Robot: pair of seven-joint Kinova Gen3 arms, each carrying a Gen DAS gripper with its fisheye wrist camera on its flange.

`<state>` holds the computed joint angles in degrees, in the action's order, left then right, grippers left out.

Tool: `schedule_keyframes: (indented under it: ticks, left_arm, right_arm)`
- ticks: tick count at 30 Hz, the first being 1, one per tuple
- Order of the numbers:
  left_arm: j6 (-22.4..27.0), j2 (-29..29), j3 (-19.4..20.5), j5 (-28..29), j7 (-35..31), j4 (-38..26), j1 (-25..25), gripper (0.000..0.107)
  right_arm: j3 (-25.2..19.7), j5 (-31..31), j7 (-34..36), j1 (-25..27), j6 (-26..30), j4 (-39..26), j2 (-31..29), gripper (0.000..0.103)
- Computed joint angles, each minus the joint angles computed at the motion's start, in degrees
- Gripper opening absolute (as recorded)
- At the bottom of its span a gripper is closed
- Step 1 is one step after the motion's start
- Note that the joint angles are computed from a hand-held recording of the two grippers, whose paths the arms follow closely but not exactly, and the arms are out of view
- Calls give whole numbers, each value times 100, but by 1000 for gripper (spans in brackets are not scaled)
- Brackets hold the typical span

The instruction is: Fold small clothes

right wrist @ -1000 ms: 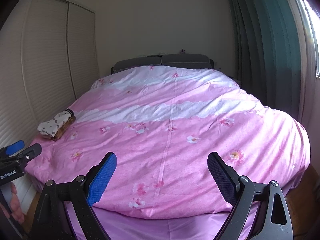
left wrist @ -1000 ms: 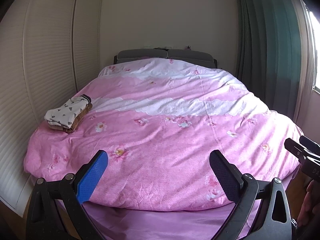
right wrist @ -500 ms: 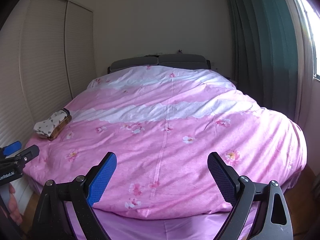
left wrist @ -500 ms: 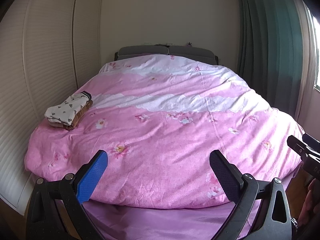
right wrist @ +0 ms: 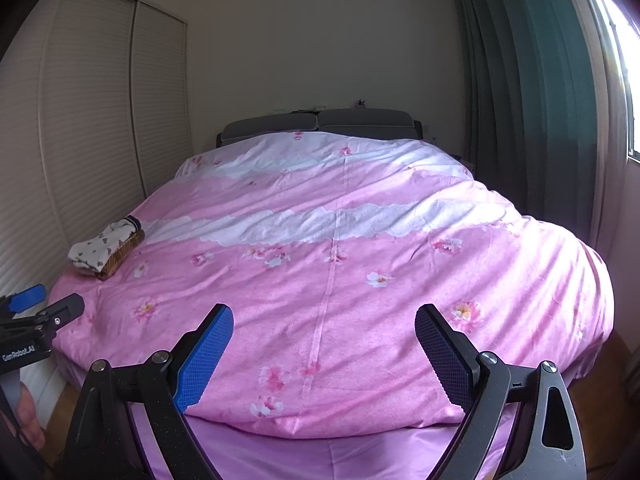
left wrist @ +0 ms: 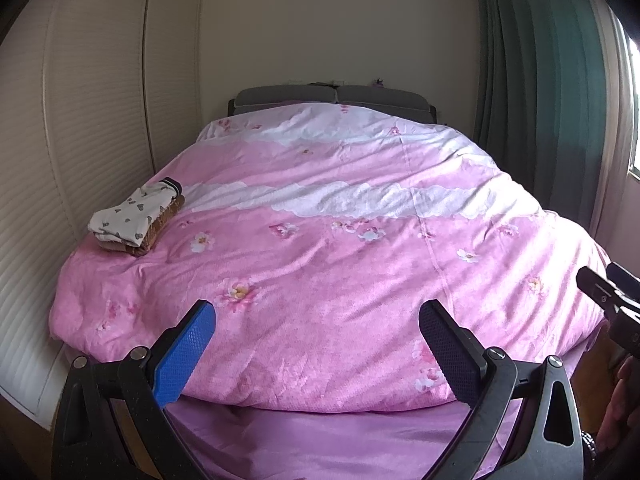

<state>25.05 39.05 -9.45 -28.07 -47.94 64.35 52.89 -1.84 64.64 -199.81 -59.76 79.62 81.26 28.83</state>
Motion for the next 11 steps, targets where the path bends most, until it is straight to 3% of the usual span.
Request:
schedule_keyframes:
  ticks: [2, 6, 11]
  left_arm:
    - [-60, -9, 1, -6, -12, 27, -2, 103]
    - [-322, -10, -644, -400, 495, 231, 486, 103]
    - [-208, -9, -224, -324, 225, 121, 200, 103]
  right_arm:
    - [-2, 3, 2, 10, -18, 17, -10, 93]
    - [-10, -2, -10, 20, -50, 24, -19, 93]
    - [-18, 3, -16, 56, -121, 73, -41, 93]
